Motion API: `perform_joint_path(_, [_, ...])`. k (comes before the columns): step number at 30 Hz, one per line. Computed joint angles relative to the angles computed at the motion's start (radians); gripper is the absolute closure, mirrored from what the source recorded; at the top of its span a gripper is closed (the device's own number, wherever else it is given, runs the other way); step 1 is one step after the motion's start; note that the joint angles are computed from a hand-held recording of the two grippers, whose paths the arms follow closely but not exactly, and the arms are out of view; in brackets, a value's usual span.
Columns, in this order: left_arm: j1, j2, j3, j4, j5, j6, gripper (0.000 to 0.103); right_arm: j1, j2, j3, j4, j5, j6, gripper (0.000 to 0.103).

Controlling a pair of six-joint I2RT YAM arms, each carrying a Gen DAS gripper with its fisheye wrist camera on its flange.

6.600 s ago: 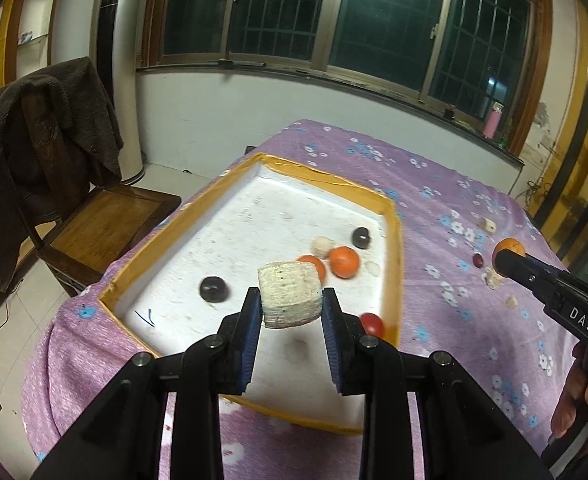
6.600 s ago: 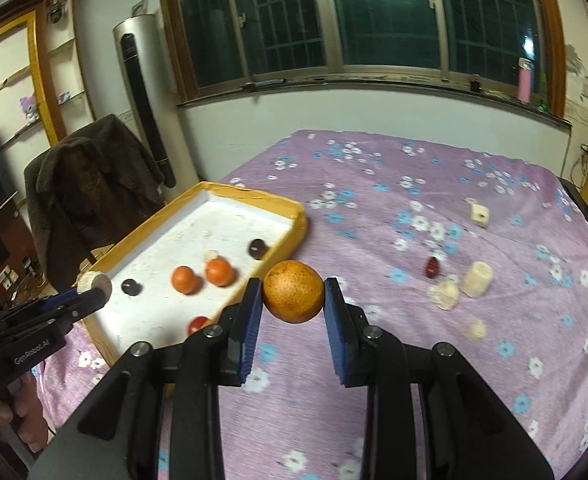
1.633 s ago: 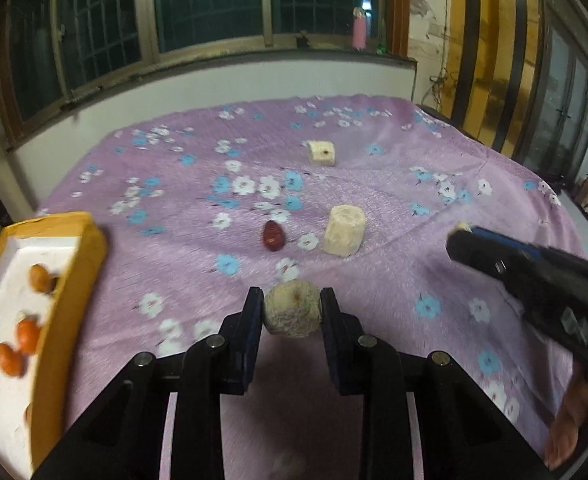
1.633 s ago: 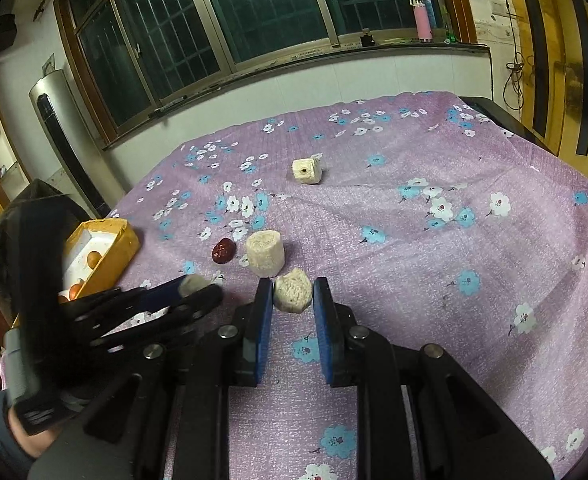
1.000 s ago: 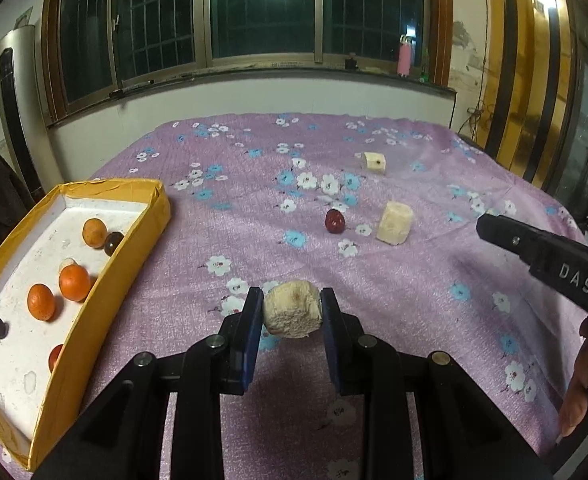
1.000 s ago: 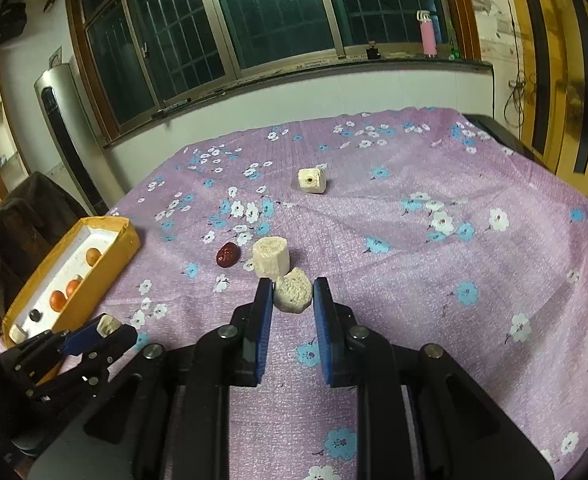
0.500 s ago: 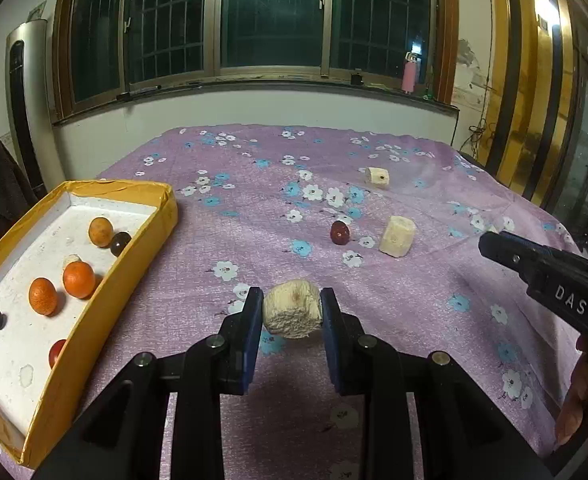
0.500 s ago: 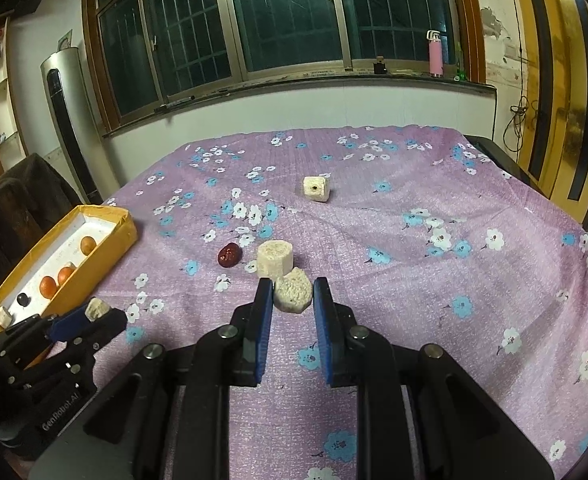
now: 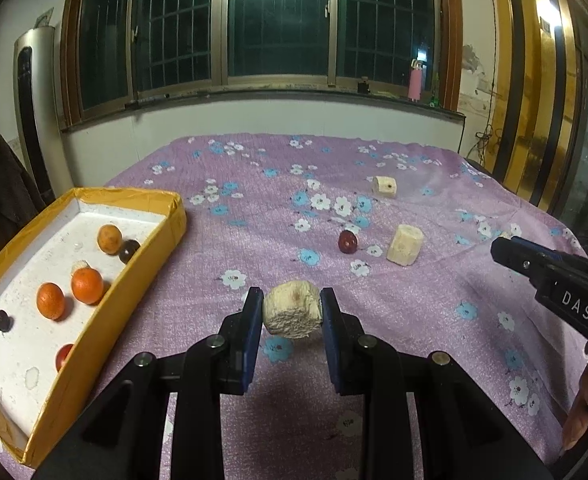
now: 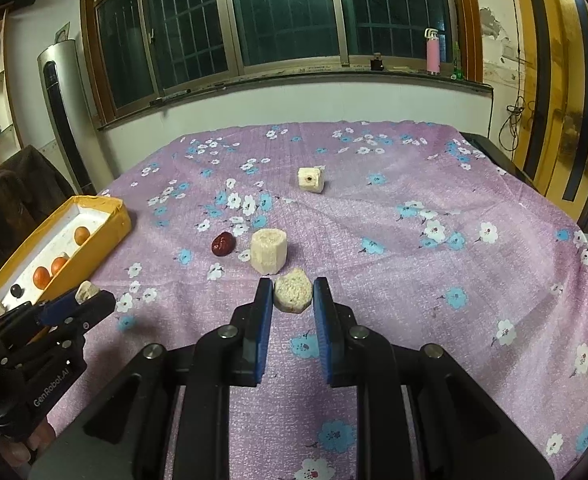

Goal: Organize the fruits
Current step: 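Lift the round white chunk with the right gripper while the left lifts its white chunk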

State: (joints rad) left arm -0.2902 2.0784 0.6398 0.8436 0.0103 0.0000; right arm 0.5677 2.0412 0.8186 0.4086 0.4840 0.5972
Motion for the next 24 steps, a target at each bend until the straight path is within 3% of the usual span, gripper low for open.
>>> perform_joint_path(6, [-0.021,-0.004,-0.042,0.097,-0.088,0.0,0.076,0.007,-0.011,-0.001,0.002,0.049,-0.003,0.081])
perform_joint_path(14, [-0.03,-0.003,-0.042,0.103,-0.105,0.006,0.076,0.002,-0.04,-0.029,0.032,0.069,0.0,0.081])
perform_joint_path(17, [-0.036,-0.012,-0.027,0.057,-0.117,0.006,0.076,0.003,-0.039,-0.028,0.033,0.07,-0.001,0.081])
perform_joint_path(24, [0.084,-0.207,-0.088,-0.164,0.004,0.038,0.075,0.011,-0.034,-0.017,0.025,0.091,-0.018,0.081])
